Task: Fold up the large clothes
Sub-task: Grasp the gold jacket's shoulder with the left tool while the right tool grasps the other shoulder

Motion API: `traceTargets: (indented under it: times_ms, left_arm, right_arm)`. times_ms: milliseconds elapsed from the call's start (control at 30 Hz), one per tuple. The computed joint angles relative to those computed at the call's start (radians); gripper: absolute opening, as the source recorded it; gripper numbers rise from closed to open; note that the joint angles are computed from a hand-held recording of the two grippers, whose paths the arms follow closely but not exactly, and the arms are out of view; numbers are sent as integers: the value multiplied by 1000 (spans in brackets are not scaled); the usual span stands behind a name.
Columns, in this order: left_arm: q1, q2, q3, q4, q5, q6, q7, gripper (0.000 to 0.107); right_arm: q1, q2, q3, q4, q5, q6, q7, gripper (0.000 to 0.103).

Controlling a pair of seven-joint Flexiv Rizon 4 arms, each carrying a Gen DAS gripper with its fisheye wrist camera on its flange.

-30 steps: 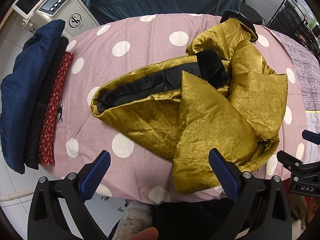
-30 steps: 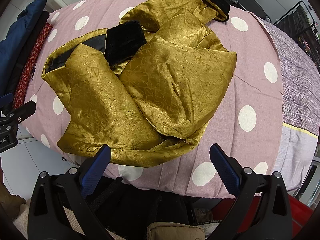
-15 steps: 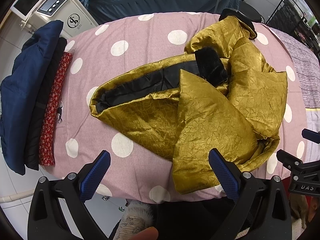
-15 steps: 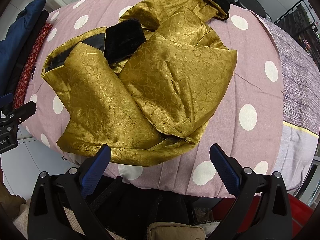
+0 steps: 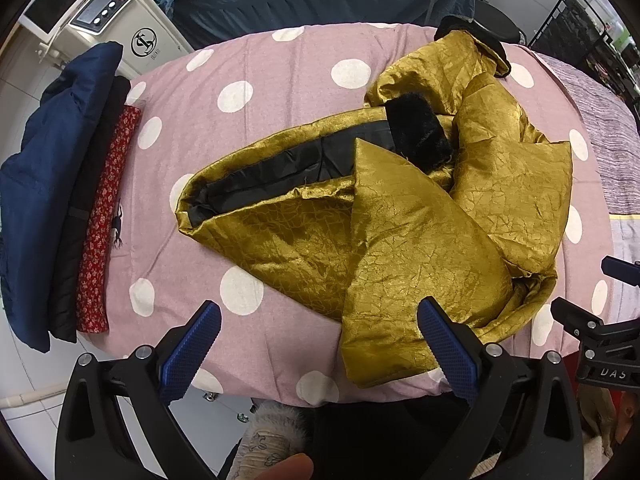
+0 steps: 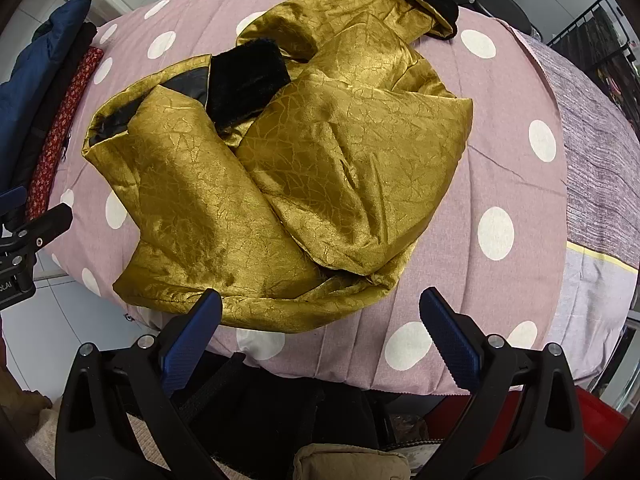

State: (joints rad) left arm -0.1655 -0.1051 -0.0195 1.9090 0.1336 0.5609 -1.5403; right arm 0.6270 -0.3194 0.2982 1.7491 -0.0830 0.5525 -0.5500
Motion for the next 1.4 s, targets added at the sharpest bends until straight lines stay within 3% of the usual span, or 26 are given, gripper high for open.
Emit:
traceTargets:
  times_ms: [500, 667, 833, 967, 1100, 1300, 1400]
  left_arm:
    - [-13, -53, -7, -40, 3, -45, 9, 97]
    - [-17, -91, -9, -60, -7, -22, 24, 97]
    - [-27, -161, -10, -126, 7, 55, 46, 97]
    - [-63, -271, -3, -272, 105, 86, 95, 97]
    - [-64, -410, -20, -437, 38, 47, 190, 97]
    - [-107, -664, -12, -746, -39, -49, 238, 97]
    - [-92, -795, -50, -900, -143, -150, 291, 97]
  right_arm:
    - [-30, 10, -9, 35, 37, 41, 25, 97]
    - [-62, 42, -20, 112, 57, 144, 94, 97]
    - [-108, 94, -44, 240, 62, 325, 234, 97]
    - [-160, 105, -62, 311, 84, 474, 307, 97]
    - [-222, 60, -76, 307, 138, 582, 326, 97]
    - [-302, -44, -75, 211, 195, 580, 244, 97]
    - [-331, -99, -45, 171, 240, 556, 184, 97]
